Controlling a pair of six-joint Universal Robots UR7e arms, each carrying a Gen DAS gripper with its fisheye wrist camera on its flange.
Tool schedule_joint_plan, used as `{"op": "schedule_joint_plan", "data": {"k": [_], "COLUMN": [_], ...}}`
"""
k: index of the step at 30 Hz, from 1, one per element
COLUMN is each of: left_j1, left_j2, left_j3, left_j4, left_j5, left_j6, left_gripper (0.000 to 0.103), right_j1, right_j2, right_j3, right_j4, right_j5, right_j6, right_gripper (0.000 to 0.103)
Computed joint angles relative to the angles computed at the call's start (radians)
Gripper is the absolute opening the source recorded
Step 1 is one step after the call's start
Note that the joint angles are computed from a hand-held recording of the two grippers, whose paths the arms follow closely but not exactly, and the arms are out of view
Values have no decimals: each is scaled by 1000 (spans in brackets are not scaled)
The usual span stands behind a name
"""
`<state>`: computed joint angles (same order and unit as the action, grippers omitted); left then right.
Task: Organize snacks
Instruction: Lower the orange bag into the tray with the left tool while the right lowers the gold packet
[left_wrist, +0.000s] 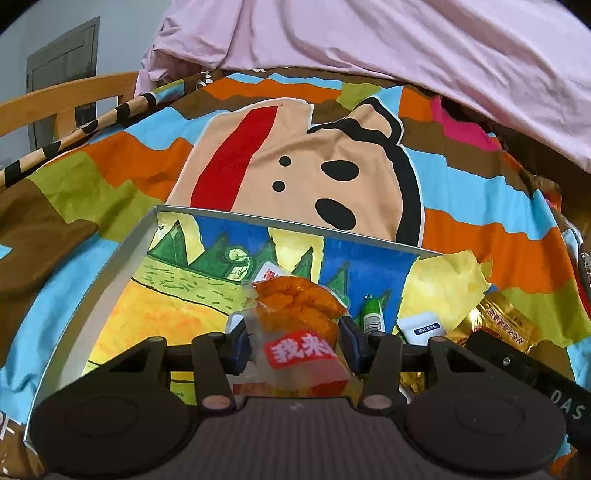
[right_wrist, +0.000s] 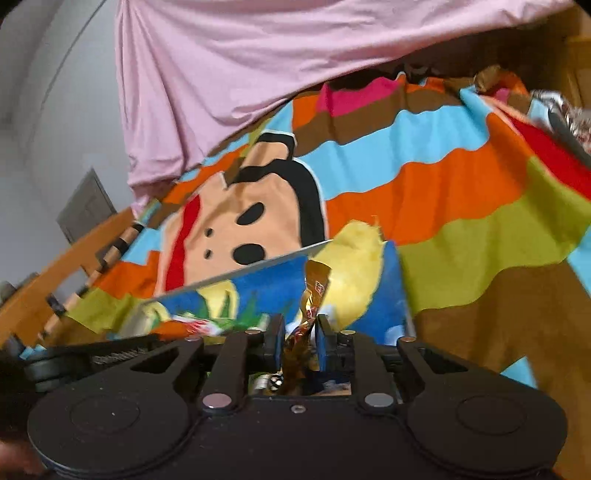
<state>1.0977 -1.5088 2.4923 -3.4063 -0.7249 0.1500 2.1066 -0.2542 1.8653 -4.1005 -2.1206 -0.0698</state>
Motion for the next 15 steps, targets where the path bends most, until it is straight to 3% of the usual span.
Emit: {"op": "schedule_joint_plan", "data": {"k": [2, 8, 15], "left_j1": [-3, -23, -69], "left_j2": [-2, -32, -95], "left_j3": [1, 13, 42], "left_j4": [5, 19, -9], "left_j5": [1, 3, 32], "left_j6": [2, 6, 30], "left_gripper": [54, 72, 87], "right_j1": [1, 20, 35], "right_j2": [2, 19, 14], "right_j3": [-4, -32, -28], "right_j4": [2, -4, -62], "right_j5": [-16, -84, -90], "right_j6": [-12, -93, -142], "right_gripper": [24, 67, 84]}}
